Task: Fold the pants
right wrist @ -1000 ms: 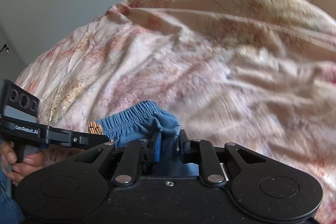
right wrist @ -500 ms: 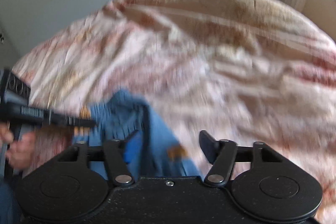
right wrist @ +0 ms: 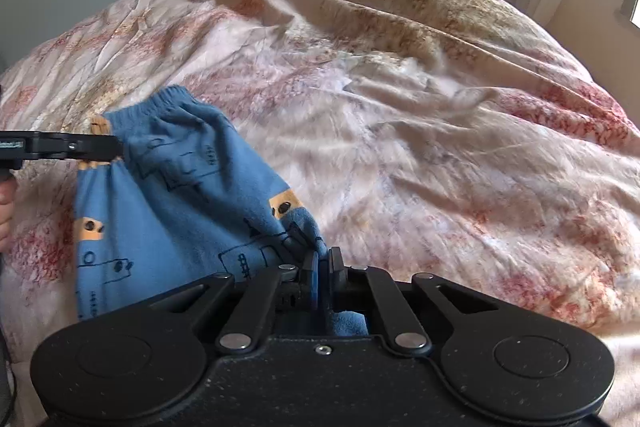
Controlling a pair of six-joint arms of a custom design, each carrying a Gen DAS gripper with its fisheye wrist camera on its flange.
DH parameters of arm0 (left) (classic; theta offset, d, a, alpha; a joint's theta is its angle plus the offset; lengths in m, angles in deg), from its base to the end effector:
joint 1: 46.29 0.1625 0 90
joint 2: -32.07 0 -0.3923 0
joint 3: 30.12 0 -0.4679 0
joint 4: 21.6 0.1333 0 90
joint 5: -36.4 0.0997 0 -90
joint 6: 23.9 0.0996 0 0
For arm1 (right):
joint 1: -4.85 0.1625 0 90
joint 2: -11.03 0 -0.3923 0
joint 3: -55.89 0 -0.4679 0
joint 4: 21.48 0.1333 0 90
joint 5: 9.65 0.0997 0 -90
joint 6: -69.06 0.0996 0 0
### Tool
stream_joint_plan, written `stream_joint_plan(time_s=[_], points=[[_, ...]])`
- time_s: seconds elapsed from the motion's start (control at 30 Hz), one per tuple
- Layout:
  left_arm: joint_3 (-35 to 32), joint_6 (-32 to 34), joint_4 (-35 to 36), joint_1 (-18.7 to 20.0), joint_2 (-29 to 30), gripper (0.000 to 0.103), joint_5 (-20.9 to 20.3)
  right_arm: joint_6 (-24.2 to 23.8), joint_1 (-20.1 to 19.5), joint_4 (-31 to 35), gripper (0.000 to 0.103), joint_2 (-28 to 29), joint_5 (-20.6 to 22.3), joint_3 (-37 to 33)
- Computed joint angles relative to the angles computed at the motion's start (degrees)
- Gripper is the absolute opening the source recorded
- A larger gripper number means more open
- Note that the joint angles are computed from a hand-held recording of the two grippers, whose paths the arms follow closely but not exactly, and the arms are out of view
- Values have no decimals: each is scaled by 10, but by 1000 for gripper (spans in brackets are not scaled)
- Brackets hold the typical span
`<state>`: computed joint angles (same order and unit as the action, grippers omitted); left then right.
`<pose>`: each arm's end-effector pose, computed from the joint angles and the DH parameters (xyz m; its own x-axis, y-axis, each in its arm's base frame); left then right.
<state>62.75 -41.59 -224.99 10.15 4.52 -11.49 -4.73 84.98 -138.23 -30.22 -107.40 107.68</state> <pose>-0.2008 -0.6646 -0.0564 -0.9640 -0.1745 -0.2008 0.0803 0.5288 -0.8449 -0.0324 -0.8858 0.2686 -0.4288 -0.8507 0.3042 -0.8852 0.4628 0.0464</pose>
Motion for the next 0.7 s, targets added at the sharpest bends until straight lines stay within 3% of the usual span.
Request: stream_joint_plan(time_s=[0.1,0.2,0.27,0.37,0.5,0.6,0.7], points=[[5,-62,42,15,-11,15,-16,2,3,-13,3,11,-23,-3],[5,-53,41,13,-12,15,-15,11,8,-7,9,16,-33,-13],[0,-25,40,7,-6,15,3,28,10,-20,22,3,-13,2],[-5,-14,46,3,-2,15,13,20,16,-18,29,-13,31,28],[0,-31,52,7,-8,16,5,6,31,-2,27,7,40,30],[-1,-27,61,5,-9,16,11,-21,45,-92,24,36,-28,38],[3,-34,62,5,-12,16,7,14,46,-127,19,49,-26,23]])
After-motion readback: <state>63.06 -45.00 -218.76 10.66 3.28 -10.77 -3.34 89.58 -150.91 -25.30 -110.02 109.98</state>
